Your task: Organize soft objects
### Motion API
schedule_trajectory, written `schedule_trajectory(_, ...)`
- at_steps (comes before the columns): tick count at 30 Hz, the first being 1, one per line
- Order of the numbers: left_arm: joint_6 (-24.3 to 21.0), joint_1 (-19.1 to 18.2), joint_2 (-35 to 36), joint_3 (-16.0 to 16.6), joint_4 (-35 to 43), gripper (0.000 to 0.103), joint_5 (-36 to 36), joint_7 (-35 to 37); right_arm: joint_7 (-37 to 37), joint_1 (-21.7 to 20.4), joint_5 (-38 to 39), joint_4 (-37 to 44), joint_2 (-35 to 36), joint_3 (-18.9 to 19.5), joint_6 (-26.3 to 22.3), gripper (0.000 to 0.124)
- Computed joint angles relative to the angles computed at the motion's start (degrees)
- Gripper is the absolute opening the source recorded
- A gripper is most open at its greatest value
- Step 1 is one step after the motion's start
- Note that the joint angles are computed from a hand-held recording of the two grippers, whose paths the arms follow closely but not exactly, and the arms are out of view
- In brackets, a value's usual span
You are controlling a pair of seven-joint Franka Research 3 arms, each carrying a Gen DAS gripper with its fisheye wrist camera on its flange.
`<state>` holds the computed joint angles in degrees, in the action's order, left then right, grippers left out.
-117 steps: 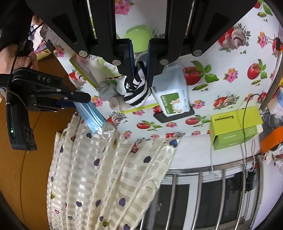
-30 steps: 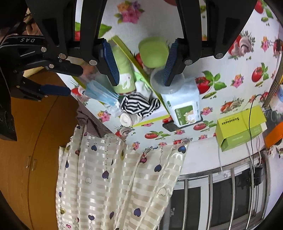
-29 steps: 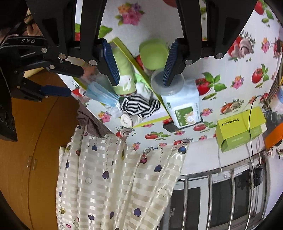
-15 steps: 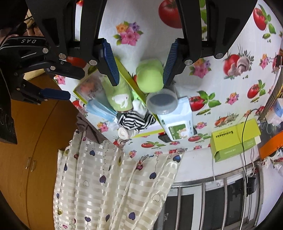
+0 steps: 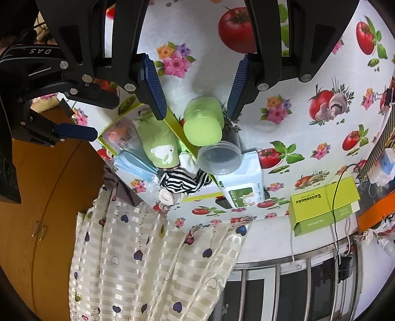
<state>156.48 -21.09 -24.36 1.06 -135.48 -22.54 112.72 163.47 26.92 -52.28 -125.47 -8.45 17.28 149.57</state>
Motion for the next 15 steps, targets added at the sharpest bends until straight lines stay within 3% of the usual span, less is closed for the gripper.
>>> schedule_trajectory(15,0.7,1.4,0.5,-1.4,-0.6,0.052,3.5,-2.4,-1.2,0.6,1.3,0.5,1.2,-0.7,-0.3,0.064)
